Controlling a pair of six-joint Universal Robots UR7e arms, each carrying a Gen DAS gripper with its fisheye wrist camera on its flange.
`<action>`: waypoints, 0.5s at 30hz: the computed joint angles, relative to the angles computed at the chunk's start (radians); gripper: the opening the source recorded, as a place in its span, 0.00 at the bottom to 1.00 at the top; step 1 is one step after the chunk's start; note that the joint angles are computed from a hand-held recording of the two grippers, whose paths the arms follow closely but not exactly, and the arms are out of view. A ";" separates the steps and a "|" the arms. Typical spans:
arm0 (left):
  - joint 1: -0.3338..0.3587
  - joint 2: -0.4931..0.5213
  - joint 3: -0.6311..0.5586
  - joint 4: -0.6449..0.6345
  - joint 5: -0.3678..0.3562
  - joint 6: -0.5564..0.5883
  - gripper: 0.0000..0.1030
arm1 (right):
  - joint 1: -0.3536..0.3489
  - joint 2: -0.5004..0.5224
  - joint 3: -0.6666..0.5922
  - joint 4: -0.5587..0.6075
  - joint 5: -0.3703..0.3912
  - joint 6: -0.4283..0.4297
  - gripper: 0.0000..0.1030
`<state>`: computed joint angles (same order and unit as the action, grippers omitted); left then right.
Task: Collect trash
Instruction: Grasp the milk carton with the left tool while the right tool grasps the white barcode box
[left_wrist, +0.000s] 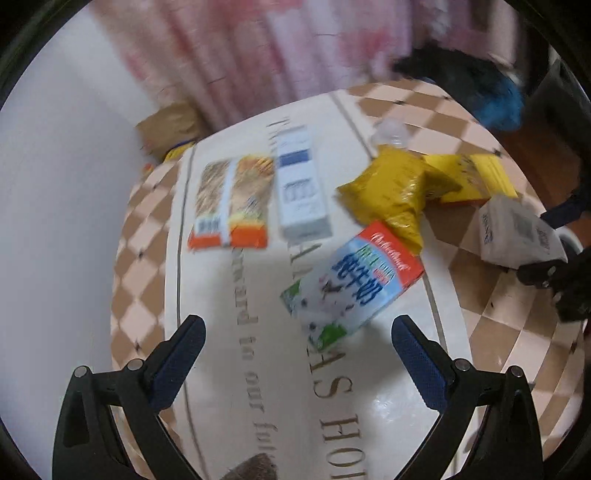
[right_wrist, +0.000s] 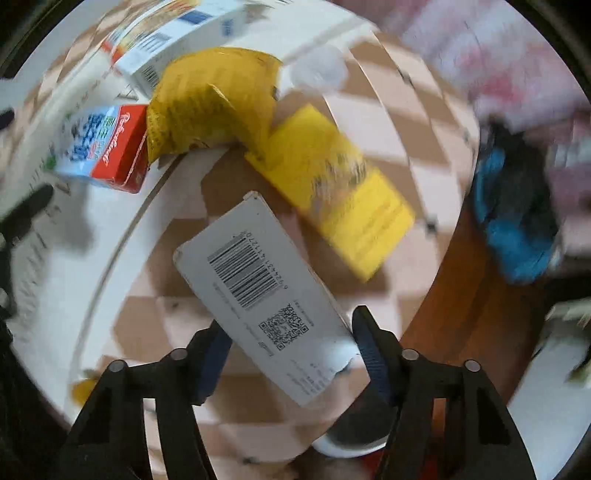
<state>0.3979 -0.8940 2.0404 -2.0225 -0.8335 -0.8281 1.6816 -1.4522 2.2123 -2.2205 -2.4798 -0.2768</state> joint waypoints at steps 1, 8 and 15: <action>0.012 0.012 -0.021 -0.001 -0.009 0.068 1.00 | -0.014 -0.020 -0.019 0.064 0.039 0.070 0.63; 0.112 0.088 -0.132 -0.007 -0.119 0.334 0.99 | -0.146 -0.132 -0.088 0.179 0.327 0.344 0.77; 0.129 0.106 -0.151 -0.016 -0.188 0.363 0.61 | -0.130 -0.172 0.027 -0.018 0.312 0.269 0.76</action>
<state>0.5266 -0.7880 1.8895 -2.0388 -1.0217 -0.4653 1.5521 -1.6240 2.2395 -2.2382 -2.1682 -0.0081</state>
